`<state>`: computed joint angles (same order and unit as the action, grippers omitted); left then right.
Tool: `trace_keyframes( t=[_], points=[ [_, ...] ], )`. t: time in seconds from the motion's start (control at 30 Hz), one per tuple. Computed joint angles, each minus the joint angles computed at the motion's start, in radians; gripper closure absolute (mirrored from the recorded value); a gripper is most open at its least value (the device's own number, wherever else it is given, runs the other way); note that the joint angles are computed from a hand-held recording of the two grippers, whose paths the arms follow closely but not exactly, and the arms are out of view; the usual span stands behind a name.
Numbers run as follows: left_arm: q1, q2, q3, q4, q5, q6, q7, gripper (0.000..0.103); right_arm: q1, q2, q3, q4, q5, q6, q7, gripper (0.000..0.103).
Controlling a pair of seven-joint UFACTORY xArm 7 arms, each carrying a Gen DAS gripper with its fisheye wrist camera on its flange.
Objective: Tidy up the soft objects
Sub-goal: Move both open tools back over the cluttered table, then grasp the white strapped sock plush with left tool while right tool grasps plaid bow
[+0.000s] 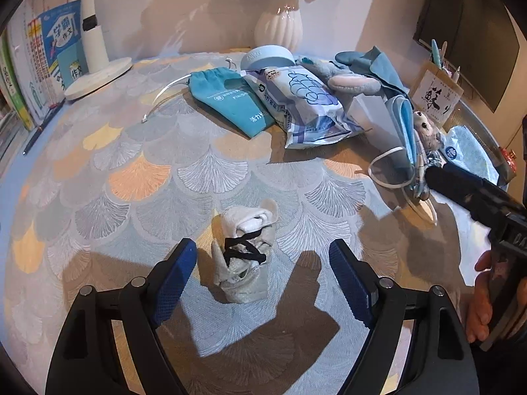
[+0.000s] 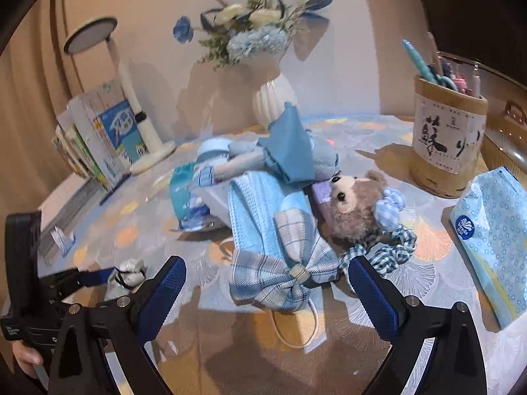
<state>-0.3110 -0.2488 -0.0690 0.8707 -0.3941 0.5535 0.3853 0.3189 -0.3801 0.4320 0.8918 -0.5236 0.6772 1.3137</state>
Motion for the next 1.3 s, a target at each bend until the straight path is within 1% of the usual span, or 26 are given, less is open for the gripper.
trace_keyframes(
  t=[0.03,0.1,0.13,0.17,0.2,0.23,0.27,0.33,0.4,0.43,0.5,0.6,0.67,0.7,0.77,0.8,0.87,0.93,1.0,1.03,1.1,1.13,1.2,1.23,1.27,1.3],
  points=[
    [0.001,0.000,-0.006,-0.003,0.009,-0.011,-0.007,0.032,0.009,0.018,-0.007,0.014,0.024,0.023,-0.022,0.004],
    [-0.002,-0.002,-0.009,-0.008,0.015,-0.026,-0.007,0.044,0.031,0.048,-0.036,0.029,0.079,0.040,-0.069,0.007],
    [0.000,-0.004,-0.015,-0.012,0.028,-0.035,-0.018,0.048,0.035,0.050,-0.044,0.028,0.091,0.040,-0.073,0.014],
    [-0.002,-0.005,-0.015,-0.013,0.033,-0.040,-0.020,0.059,0.039,0.047,-0.054,0.020,0.106,0.032,-0.075,0.024],
    [-0.005,-0.006,-0.013,-0.013,0.032,-0.042,-0.015,0.073,0.045,0.042,-0.067,0.008,0.127,0.017,-0.085,0.030],
    [-0.016,-0.005,-0.003,-0.008,0.013,-0.030,0.004,0.080,0.050,0.040,-0.077,-0.002,0.147,0.001,-0.097,0.043],
    [-0.019,-0.002,0.000,-0.004,0.004,-0.022,0.010,0.080,0.054,0.034,-0.084,-0.012,0.165,-0.012,-0.107,0.045],
    [-0.019,-0.003,-0.006,-0.008,0.009,-0.034,0.009,0.080,0.054,0.010,-0.087,-0.038,0.181,-0.053,-0.118,0.046],
    [-0.027,-0.007,-0.005,-0.012,-0.002,-0.045,0.023,0.080,0.050,-0.015,-0.073,-0.049,0.180,-0.054,-0.126,0.052],
    [-0.034,-0.010,-0.002,-0.012,-0.015,-0.048,0.034,0.080,0.051,-0.023,-0.068,-0.052,0.185,-0.057,-0.133,0.057],
    [-0.047,-0.012,0.001,-0.008,-0.039,-0.048,0.050,0.080,0.065,-0.050,-0.065,-0.071,0.205,-0.063,-0.166,0.057],
    [-0.065,-0.005,0.006,0.006,-0.086,-0.049,0.080,0.080,0.091,-0.059,-0.061,-0.063,0.237,0.002,-0.253,0.057],
    [-0.069,0.008,-0.003,0.016,-0.092,-0.059,0.080,0.080,0.125,-0.062,-0.068,-0.053,0.268,0.069,-0.351,0.057],
    [-0.070,0.014,-0.006,0.020,-0.096,-0.061,0.079,0.080,0.140,-0.062,-0.070,-0.045,0.283,0.112,-0.402,0.055],
    [-0.076,0.027,-0.008,0.028,-0.118,-0.063,0.087,0.080,0.162,-0.062,-0.076,-0.032,0.322,0.179,-0.472,0.039],
    [-0.075,0.032,-0.011,0.028,-0.118,-0.067,0.086,0.080,0.164,-0.071,-0.072,-0.035,0.332,0.195,-0.482,0.037],
    [-0.067,0.040,-0.019,0.029,-0.099,-0.062,0.073,0.080,0.165,-0.110,-0.070,-0.061,0.354,0.183,-0.480,0.026],
    [-0.067,0.045,-0.014,0.035,-0.114,-0.051,0.082,0.080,0.173,-0.147,-0.084,-0.096,0.402,0.134,-0.484,0.020],
    [-0.069,0.041,-0.009,0.031,-0.144,-0.057,0.101,0.080,0.176,-0.165,-0.097,-0.120,0.450,0.079,-0.479,0.019],
    [-0.069,0.038,-0.008,0.028,-0.155,-0.060,0.106,0.080,0.165,-0.161,-0.093,-0.124,0.464,0.061,-0.461,0.019],
    [-0.069,0.035,-0.005,0.024,-0.172,-0.058,0.119,0.080,0.131,-0.126,-0.077,-0.104,0.479,0.072,-0.396,0.019],
    [-0.069,0.035,-0.006,0.024,-0.173,-0.056,0.121,0.080,0.114,-0.112,-0.063,-0.097,0.472,0.075,-0.357,0.019],
    [-0.064,0.035,-0.014,0.022,-0.158,-0.058,0.113,0.080,0.077,-0.109,-0.033,-0.100,0.432,0.048,-0.265,0.019],
    [-0.060,0.035,-0.022,0.020,-0.139,-0.063,0.101,0.080,0.073,-0.105,-0.029,-0.098,0.422,0.045,-0.246,0.026],
    [-0.058,0.035,-0.028,0.018,-0.122,-0.071,0.088,0.080,0.060,-0.100,-0.014,-0.092,0.397,0.056,-0.211,0.042],
    [-0.056,0.034,-0.033,0.015,-0.106,-0.080,0.074,0.080,0.044,-0.090,0.008,-0.075,0.357,0.090,-0.180,0.049]
  ],
)
